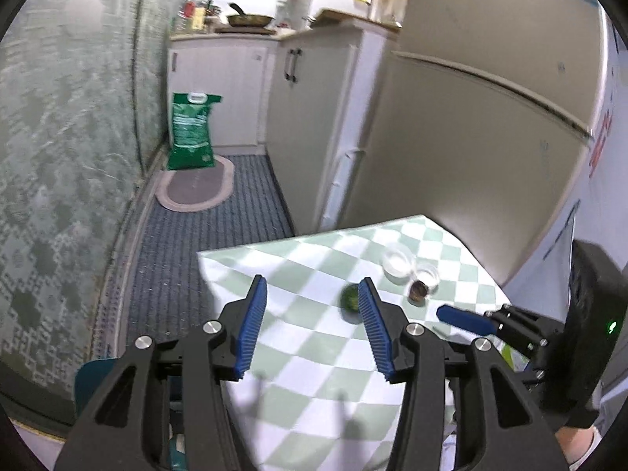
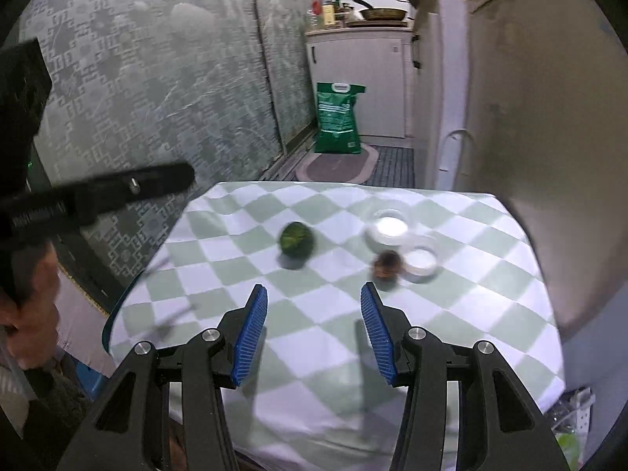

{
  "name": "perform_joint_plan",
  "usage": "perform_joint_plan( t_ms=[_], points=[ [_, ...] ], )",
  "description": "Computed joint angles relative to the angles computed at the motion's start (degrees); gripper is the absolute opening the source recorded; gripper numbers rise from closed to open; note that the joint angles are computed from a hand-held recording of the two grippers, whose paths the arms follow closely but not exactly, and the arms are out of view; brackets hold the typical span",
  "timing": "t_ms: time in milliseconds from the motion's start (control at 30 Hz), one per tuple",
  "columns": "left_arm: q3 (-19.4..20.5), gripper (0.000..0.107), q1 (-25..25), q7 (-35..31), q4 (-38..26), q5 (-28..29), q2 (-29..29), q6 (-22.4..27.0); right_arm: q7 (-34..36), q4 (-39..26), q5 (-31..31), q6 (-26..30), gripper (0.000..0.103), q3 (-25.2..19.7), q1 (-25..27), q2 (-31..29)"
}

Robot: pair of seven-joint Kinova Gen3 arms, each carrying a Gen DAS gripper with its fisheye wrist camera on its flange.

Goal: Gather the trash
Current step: 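Grasp the green round fruit with the left tool while the right tool grasps the brown nut shell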

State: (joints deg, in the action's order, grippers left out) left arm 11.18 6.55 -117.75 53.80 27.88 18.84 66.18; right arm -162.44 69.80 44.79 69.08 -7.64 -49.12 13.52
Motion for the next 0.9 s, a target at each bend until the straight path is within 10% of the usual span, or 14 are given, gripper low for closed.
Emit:
perform_joint_plan(
  t_ms=[633, 900],
  points=[
    [-0.4, 0.051, 10.3, 5.5, -5.8, -11.1, 7.4, 2.9, -5.9, 10.7, 0.0, -5.9, 0.042, -4.0, 5.9, -6.7],
    [-1.5, 0.027, 12.7, 8.7, -9.0, -15.2, 8.9, 4.3, -3.5, 9.4, -0.8, -6.1, 0.035, -3.7, 6.6, -5.6]
  ],
)
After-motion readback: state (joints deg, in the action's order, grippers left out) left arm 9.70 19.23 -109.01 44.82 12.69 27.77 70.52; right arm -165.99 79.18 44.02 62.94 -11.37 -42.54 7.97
